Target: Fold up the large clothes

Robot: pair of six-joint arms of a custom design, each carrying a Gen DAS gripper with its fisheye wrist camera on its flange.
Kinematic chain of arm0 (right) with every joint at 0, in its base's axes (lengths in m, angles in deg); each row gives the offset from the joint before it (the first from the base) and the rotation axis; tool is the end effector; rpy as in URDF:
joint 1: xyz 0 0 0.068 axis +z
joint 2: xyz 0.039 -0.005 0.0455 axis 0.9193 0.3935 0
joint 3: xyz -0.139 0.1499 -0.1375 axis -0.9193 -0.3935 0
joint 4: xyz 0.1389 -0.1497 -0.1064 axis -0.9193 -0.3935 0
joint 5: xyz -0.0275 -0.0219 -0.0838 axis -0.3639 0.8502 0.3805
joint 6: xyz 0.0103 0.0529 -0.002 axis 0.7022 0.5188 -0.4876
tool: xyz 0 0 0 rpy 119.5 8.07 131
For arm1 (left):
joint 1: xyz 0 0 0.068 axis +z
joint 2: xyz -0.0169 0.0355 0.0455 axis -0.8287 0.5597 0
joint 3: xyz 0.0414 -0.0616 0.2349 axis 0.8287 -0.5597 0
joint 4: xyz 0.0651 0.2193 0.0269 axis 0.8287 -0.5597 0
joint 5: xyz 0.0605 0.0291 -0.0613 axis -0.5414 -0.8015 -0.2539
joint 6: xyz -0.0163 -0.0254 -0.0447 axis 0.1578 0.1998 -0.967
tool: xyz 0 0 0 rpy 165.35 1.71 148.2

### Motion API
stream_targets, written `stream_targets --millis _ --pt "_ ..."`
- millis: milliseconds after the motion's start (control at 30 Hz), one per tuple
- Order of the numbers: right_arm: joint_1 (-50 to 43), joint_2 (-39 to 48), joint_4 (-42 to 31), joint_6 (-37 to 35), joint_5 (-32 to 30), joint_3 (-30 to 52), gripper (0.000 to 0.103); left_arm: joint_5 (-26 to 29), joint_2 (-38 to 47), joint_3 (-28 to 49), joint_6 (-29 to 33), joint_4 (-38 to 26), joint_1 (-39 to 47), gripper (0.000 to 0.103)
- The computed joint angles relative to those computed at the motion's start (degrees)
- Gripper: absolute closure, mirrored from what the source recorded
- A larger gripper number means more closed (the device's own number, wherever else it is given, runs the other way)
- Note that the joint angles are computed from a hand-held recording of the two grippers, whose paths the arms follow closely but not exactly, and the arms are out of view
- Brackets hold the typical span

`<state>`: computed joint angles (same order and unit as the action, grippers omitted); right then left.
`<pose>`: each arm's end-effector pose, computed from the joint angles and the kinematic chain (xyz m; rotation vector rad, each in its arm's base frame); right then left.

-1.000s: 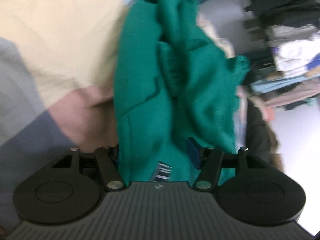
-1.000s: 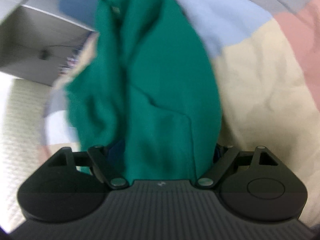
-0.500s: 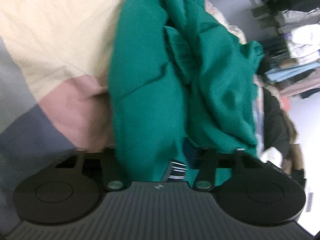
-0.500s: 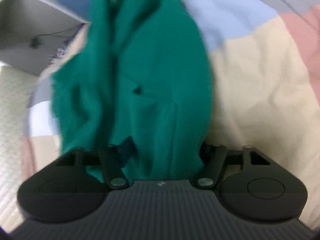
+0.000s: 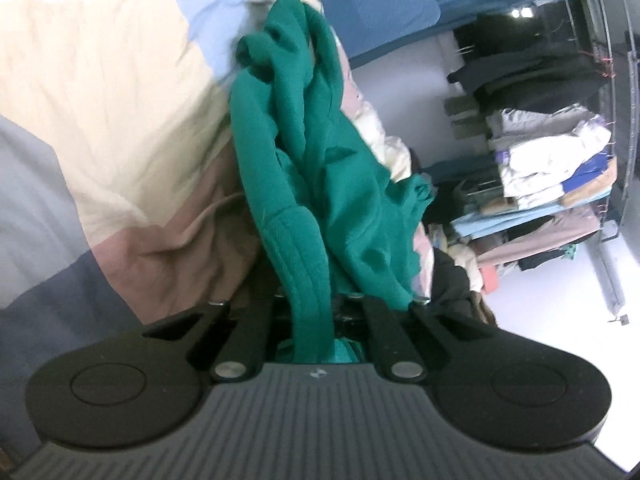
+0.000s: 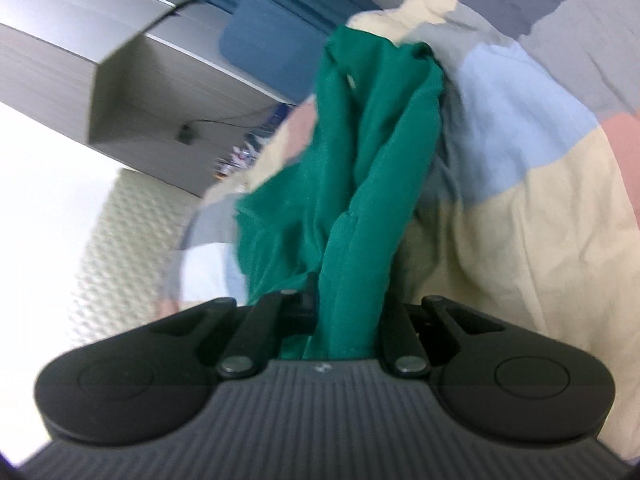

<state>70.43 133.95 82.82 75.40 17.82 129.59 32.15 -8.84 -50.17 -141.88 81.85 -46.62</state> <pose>0.3201 0.0432 0.1704 0.2843 2.2276 1.1903 0.2233 0.0170 0.1583 -0.8870 2.0857 -1.0668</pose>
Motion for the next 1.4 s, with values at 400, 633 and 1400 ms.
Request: stream_targets --millis 400,633,1400 --pt "-5.62 -11.36 7.08 4.98 -10.41 -7.70 0.092 7.28 -24.08 6.36 3.14 -26.12 5.00 0.099" --pt "-10.80 -23.25 5.75 5.36 -17.66 -12.75 0.092 11.52 -35.73 17.08 7.44 -46.82 7.70 0.099" --pt "-6.26 -2.46 -3.29 8.68 -6.32 12.14 0.088 -2.67 -9.35 26.09 3.10 -28.10 -1.13 0.098"
